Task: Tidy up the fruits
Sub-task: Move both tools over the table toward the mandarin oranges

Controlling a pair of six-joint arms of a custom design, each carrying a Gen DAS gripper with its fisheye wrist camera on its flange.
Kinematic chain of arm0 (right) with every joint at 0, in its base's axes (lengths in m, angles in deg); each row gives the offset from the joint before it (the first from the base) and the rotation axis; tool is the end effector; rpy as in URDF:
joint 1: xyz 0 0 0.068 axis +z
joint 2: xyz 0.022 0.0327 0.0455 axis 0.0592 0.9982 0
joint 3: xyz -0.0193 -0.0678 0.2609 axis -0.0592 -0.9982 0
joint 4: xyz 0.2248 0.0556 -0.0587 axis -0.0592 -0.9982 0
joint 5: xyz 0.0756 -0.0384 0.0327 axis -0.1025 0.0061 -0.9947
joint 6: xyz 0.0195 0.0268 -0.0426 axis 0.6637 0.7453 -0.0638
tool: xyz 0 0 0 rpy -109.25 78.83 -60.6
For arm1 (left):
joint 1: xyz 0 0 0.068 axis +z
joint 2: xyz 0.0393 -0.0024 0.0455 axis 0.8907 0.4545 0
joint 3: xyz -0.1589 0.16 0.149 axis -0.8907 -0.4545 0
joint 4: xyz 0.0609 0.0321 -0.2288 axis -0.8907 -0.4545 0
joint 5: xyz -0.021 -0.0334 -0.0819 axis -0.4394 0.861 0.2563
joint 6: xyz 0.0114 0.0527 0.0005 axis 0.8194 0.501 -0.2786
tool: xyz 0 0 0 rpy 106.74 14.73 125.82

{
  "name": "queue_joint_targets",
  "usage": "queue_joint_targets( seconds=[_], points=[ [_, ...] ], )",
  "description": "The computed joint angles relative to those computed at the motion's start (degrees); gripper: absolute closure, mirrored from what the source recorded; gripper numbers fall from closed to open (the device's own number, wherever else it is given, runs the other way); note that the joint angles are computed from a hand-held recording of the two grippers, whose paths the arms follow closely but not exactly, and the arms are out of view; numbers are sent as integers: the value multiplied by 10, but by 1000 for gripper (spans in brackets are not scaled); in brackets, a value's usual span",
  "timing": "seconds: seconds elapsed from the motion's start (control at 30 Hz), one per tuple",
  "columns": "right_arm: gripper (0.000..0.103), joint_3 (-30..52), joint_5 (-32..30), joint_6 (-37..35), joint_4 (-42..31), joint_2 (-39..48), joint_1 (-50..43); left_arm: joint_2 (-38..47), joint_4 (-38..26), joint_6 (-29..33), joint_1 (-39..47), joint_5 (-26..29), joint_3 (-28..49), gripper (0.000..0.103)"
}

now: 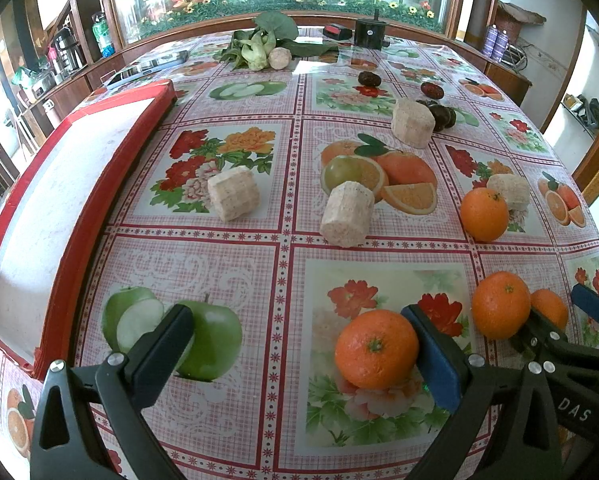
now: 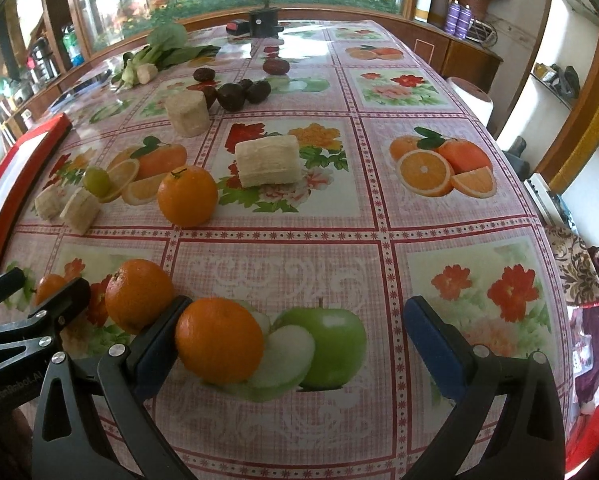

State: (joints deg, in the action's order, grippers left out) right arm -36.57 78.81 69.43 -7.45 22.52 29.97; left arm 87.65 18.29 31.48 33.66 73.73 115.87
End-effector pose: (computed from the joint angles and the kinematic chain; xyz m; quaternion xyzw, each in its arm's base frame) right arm 0.1870 0.0754 0.0398 0.2646 0.9240 -0.0811 0.2639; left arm 0.2833 -0.1593 0.0389 0.2497 0.9291 -0.0714 0.2633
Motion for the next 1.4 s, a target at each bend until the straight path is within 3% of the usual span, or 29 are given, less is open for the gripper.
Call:
queue_joint_targets(
  seconds=[0.77,1.0,1.27,1.4],
  points=[
    [0,5,-3,-8,-7,0,-1,0,0,0,0,0,0,0],
    [0,49,-76,-48,-127,-32,-29,3,-20,21,6,12,13,0],
    [0,10,-44,-7,-188,-118,30,-7,-47,42,15,30,16,0],
    [0,-23,-46,10,-189,-164,37,-27,-17,66,27,35,-11,0]
  ],
)
